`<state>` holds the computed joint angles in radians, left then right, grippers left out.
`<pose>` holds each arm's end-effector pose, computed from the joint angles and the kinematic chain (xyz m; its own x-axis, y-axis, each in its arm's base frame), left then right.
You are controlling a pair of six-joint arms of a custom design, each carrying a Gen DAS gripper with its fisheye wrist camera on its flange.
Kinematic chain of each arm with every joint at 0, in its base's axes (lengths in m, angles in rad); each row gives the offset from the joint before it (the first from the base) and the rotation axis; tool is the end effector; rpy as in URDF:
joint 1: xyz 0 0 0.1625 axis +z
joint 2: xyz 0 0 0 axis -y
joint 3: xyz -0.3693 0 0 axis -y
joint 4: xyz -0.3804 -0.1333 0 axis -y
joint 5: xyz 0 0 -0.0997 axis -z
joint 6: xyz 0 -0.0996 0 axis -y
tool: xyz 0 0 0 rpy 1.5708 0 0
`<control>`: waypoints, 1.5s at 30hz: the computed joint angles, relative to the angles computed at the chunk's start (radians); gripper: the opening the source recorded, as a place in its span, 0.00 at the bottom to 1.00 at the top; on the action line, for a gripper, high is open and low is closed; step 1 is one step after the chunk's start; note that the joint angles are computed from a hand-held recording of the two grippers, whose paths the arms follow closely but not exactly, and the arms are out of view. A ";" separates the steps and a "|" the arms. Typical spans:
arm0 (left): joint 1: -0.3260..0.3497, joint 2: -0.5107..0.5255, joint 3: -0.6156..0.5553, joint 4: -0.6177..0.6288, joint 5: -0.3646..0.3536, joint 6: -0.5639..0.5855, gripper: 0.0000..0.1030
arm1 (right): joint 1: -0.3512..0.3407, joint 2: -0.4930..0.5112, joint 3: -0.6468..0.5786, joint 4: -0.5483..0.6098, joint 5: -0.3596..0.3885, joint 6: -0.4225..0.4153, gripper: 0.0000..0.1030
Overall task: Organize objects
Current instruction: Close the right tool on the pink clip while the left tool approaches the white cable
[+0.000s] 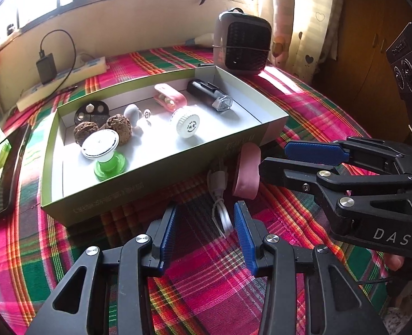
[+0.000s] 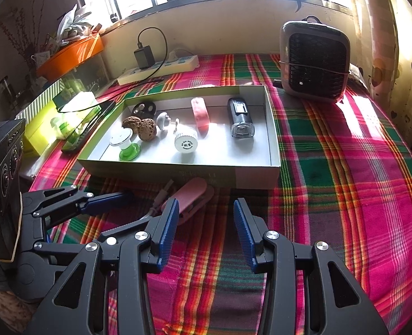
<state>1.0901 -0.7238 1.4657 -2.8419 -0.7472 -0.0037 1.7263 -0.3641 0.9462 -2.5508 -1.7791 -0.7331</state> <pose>-0.1302 -0.6960 0.1419 -0.7753 -0.0170 -0.6314 0.3963 0.7653 -0.5072 0.2341 -0.7655 0.0337 -0.6319 -0.6632 0.4010 -0.7612 0.6284 -0.1604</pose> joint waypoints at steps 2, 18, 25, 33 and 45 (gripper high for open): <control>0.001 -0.003 0.006 -0.007 0.000 -0.003 0.39 | 0.003 0.006 -0.002 -0.001 0.002 0.000 0.41; 0.008 -0.028 0.042 -0.038 -0.023 -0.024 0.39 | 0.029 0.053 -0.043 -0.032 -0.093 0.008 0.41; 0.008 -0.027 0.042 -0.038 -0.020 -0.023 0.39 | 0.027 0.035 -0.022 -0.058 -0.133 -0.028 0.41; 0.004 -0.019 0.031 -0.022 0.000 -0.029 0.39 | 0.023 0.019 0.011 -0.097 -0.152 -0.041 0.41; 0.001 0.007 -0.012 0.014 0.015 -0.044 0.38 | 0.014 0.000 0.043 -0.105 -0.112 -0.048 0.41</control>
<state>1.0912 -0.7165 1.4539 -2.8282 -0.7325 -0.0480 1.7403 -0.3642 0.9895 -2.6560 -1.8915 -0.7813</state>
